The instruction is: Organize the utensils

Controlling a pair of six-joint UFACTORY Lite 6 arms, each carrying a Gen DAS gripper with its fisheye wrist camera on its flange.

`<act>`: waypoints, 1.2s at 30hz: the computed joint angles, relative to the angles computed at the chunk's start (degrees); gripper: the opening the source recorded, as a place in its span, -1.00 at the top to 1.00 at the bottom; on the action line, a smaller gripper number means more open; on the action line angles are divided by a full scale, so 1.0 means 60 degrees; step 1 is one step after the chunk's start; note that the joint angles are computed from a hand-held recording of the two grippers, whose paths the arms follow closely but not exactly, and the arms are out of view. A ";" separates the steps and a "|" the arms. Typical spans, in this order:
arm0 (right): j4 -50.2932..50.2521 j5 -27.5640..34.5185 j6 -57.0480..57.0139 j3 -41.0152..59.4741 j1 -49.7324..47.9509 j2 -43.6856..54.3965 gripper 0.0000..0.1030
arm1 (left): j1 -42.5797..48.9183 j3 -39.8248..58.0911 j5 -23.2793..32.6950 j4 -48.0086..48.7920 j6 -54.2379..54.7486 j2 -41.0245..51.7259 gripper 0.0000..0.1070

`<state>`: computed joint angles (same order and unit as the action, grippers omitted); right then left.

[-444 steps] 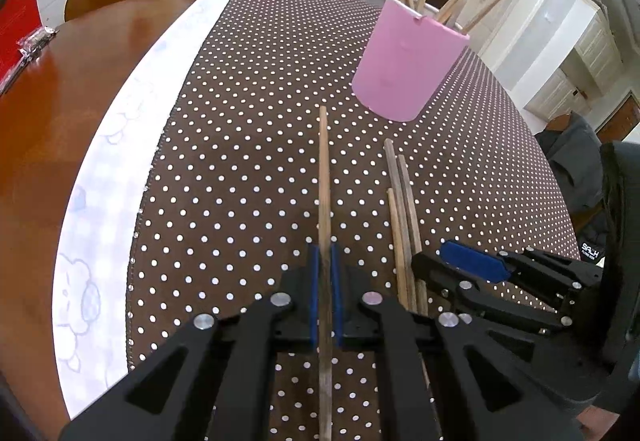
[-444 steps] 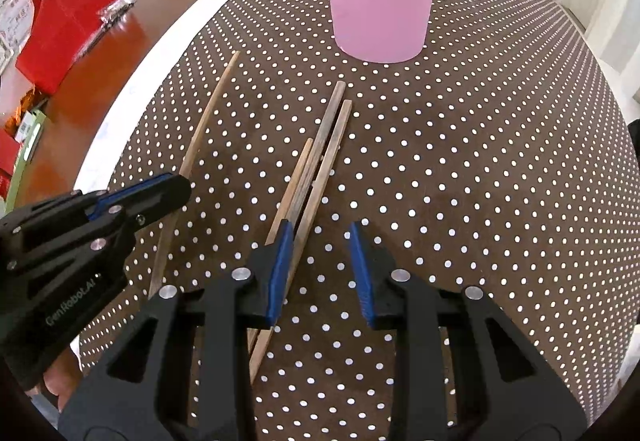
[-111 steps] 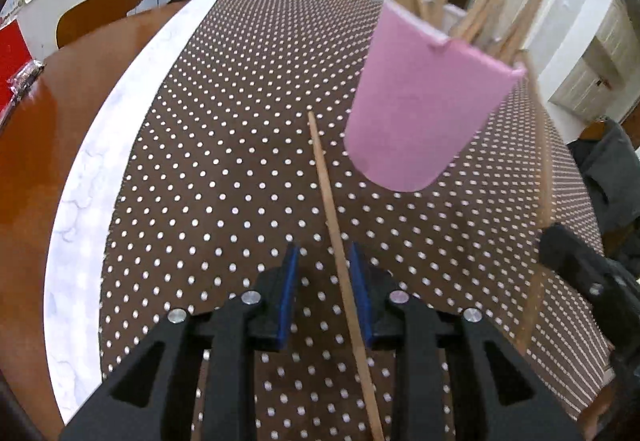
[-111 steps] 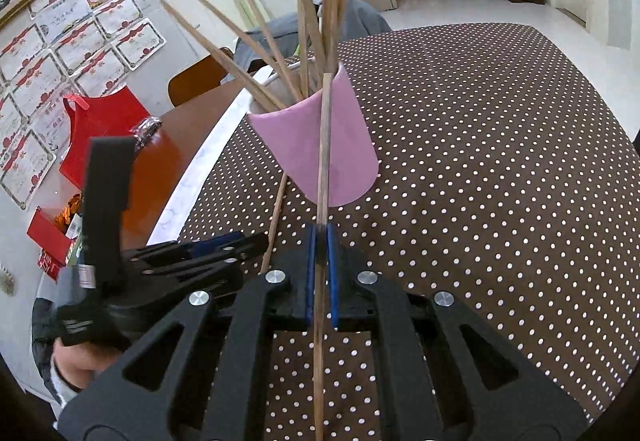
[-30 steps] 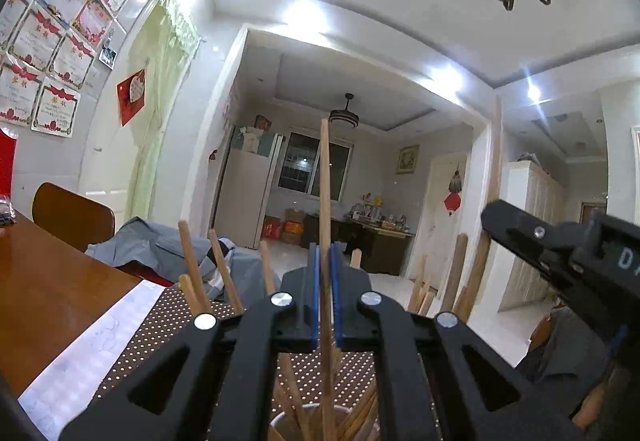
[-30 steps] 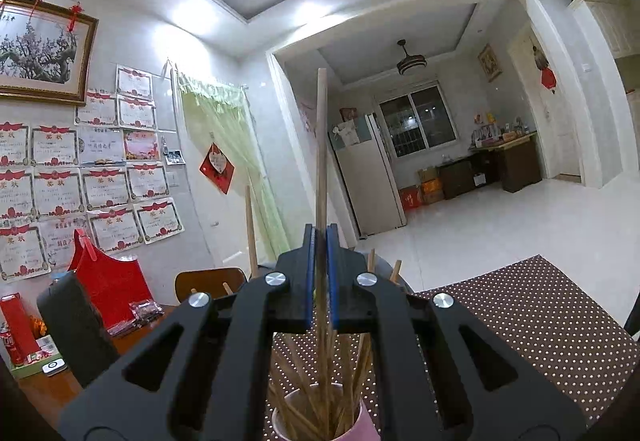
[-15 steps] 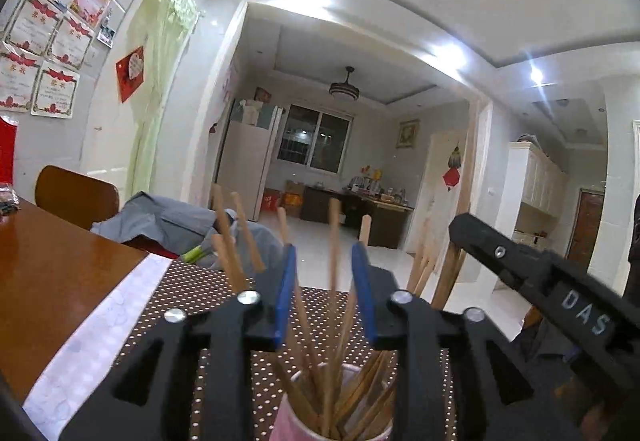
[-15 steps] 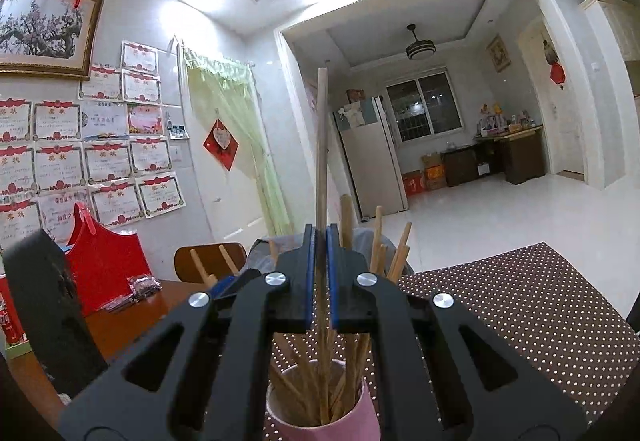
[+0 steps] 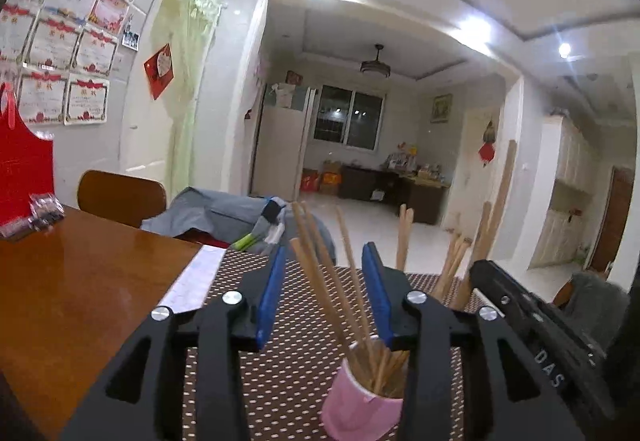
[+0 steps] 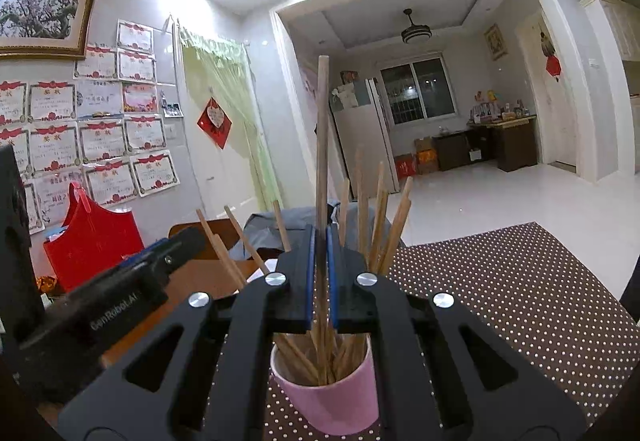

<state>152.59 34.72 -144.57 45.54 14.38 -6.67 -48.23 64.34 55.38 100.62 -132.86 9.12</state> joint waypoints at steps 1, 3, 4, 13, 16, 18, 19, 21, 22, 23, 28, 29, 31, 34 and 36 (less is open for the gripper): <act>-0.0142 -0.0031 0.0087 0.0012 -0.0046 0.0013 0.88 | 0.0010 0.0030 0.0036 -0.0086 0.0090 -0.0002 0.26; -0.0209 -0.0119 0.0077 0.0064 -0.0026 0.0071 0.88 | 0.0091 -0.0024 -0.0139 -0.0183 0.0204 -0.0140 0.25; -0.0203 -0.0164 0.0042 0.0093 0.0004 0.0103 0.88 | 0.0138 -0.0022 -0.0236 -0.0203 0.0244 -0.0179 0.25; -0.0175 -0.0776 -0.0088 0.0370 0.0327 0.0418 0.87 | 0.0278 0.0241 -0.0331 -0.0745 0.0835 -0.0060 0.20; 0.0277 -0.0888 -0.0510 0.0285 0.0397 0.0251 0.84 | 0.0269 0.0264 -0.0352 -0.0742 0.0809 -0.0013 0.20; 0.0419 -0.0995 -0.0602 0.0302 0.0410 0.0202 0.51 | 0.0261 0.0304 -0.0305 -0.0779 0.0824 0.0027 0.20; 0.0373 -0.0966 -0.0506 0.0279 0.0361 0.0170 0.31 | 0.0241 0.0352 -0.0291 -0.0815 0.0862 0.0066 0.20; 0.0583 -0.0783 -0.0632 0.0138 0.0286 0.0064 -0.09 | 0.0242 0.0311 -0.0299 -0.0796 0.0827 0.0033 0.20; 0.0530 -0.0862 -0.0628 0.0172 0.0291 0.0046 -0.09 | 0.0237 0.0289 -0.0299 -0.0779 0.0788 0.0022 0.20; 0.0397 -0.0929 -0.0545 0.0218 0.0283 0.0040 -0.09 | 0.0242 0.0330 -0.0323 -0.0795 0.0827 0.0041 0.20; 0.0712 -0.1076 -0.0892 -0.0027 0.0385 -0.0499 -0.09 | 0.0075 0.0385 -0.0121 -0.0869 0.1034 0.0008 0.20; 0.0858 -0.1125 -0.1064 -0.0182 0.0417 -0.0721 -0.09 | -0.0010 0.0325 -0.0031 -0.0907 0.1068 -0.0067 0.20; 0.1109 -0.1252 -0.1439 -0.0489 0.0497 -0.1130 -0.09 | -0.0164 0.0114 0.0045 -0.1040 0.1106 -0.0278 0.20; 0.1376 -0.1552 -0.1789 -0.0946 0.0545 -0.1786 -0.09 | -0.0390 -0.0097 0.0107 -0.1321 0.1182 -0.0517 0.13; 0.1103 -0.1847 -0.1469 -0.1159 0.0520 -0.2229 -0.09 | -0.0728 -0.0306 0.0388 -0.1554 0.1284 -0.0792 0.13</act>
